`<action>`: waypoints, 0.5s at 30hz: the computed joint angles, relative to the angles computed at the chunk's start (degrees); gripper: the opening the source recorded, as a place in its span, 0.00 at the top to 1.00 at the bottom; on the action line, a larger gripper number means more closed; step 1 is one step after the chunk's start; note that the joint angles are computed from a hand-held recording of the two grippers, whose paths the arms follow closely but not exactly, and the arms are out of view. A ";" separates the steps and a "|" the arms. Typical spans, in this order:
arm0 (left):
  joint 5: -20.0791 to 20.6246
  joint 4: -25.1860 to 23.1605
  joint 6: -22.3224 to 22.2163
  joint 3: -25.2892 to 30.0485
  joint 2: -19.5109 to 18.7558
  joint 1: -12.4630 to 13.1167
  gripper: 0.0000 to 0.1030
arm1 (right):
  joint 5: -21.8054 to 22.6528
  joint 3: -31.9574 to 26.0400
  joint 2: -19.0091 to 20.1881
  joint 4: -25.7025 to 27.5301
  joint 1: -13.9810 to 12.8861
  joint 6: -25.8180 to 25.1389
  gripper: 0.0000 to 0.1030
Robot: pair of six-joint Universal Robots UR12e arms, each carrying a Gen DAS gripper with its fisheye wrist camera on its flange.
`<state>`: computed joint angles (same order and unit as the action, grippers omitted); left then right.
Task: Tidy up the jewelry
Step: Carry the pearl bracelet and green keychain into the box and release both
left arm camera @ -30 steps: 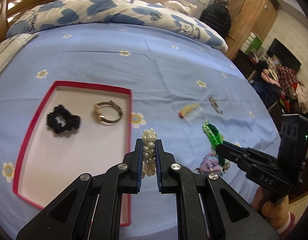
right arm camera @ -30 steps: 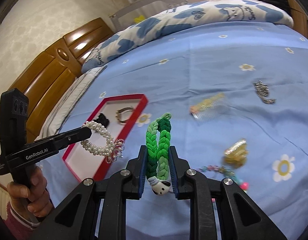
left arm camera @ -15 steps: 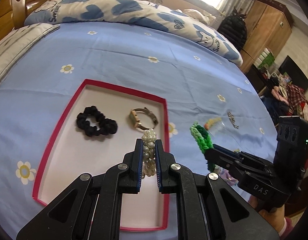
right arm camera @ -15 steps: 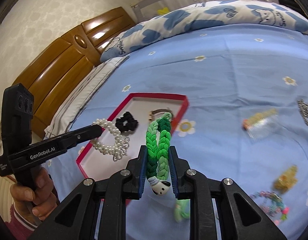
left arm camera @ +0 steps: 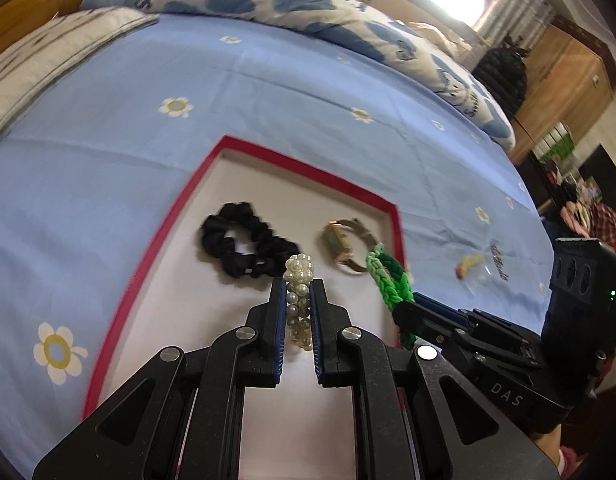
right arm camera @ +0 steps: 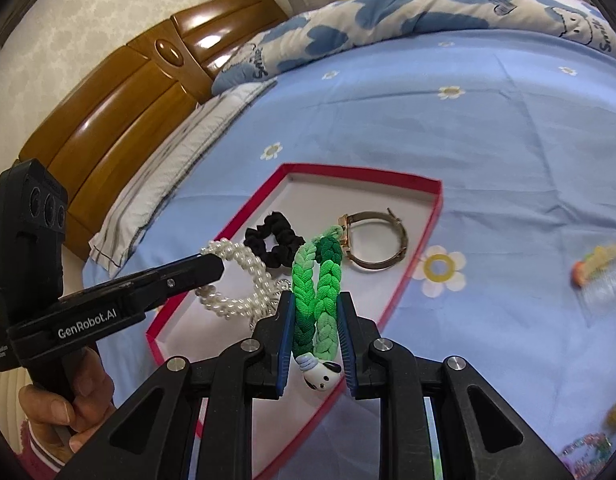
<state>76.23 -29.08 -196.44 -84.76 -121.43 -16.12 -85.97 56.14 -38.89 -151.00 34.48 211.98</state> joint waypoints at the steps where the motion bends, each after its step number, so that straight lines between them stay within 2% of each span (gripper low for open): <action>1: 0.41 -0.29 -0.43 -0.09 -0.10 0.23 0.91 | 0.18 -0.71 0.46 0.68 -0.02 -0.17 0.80; 8: 1.75 -2.30 -2.69 -0.84 -0.63 1.36 0.91 | 1.28 -5.34 3.31 5.89 -0.07 -1.53 0.80; 15: 3.14 -3.34 -3.44 -0.74 -1.28 1.27 0.91 | 0.89 -7.77 4.73 9.03 0.05 -2.74 0.79</action>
